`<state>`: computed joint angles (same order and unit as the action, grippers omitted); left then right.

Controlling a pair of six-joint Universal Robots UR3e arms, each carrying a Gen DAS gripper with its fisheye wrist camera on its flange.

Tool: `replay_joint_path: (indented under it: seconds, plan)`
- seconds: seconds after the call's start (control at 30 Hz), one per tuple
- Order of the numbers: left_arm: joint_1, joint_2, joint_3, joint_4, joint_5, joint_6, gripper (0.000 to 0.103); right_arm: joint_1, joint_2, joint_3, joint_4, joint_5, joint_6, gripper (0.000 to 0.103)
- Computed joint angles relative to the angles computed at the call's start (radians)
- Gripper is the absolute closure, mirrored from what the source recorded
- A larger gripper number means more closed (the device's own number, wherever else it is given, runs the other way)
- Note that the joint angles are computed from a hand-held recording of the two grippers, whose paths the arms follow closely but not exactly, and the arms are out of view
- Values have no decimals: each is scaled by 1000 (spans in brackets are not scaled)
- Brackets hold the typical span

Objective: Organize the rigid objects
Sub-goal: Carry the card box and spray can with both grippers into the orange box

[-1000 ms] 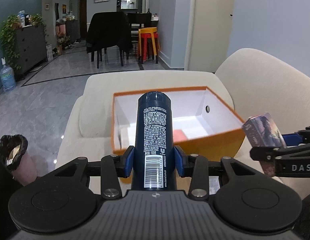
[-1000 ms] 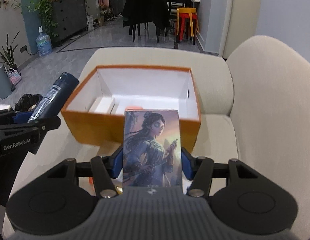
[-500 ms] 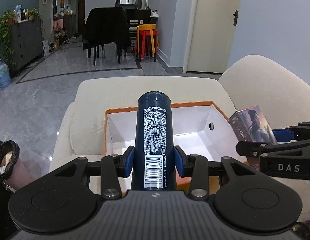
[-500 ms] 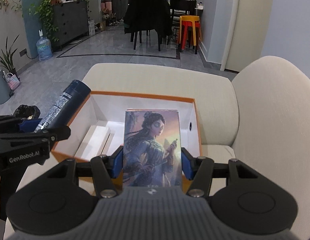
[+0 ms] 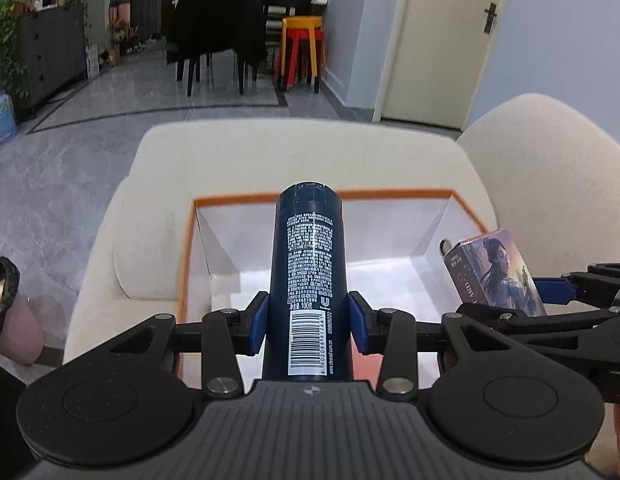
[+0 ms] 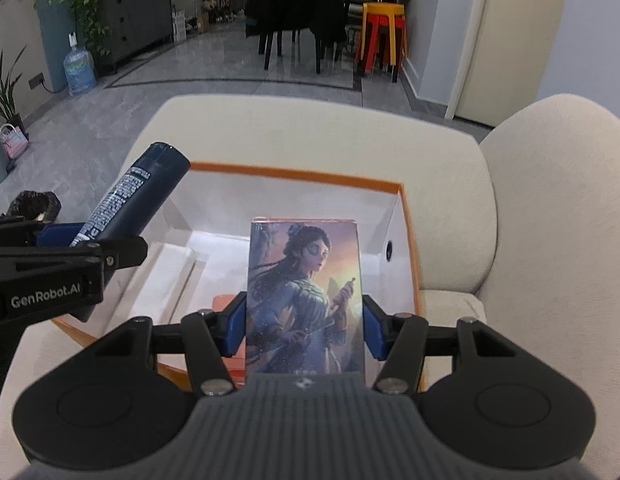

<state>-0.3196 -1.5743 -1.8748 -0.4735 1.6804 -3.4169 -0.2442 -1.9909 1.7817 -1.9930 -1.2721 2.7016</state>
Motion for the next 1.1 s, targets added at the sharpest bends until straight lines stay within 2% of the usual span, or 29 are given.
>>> replay_joint_path:
  seconds: [0.3,0.73,1.1]
  plan:
    - [-8,-82,14,-14,1,1,56,58,119,22,-86,-62,28,46]
    - [-17,-199,168,-199,-13,-20,56,99,263,-19,-124,-107,22,46]
    - [-20,-265,202,-208,-26,-18,56,125,342,-55,-133,-134,39,46]
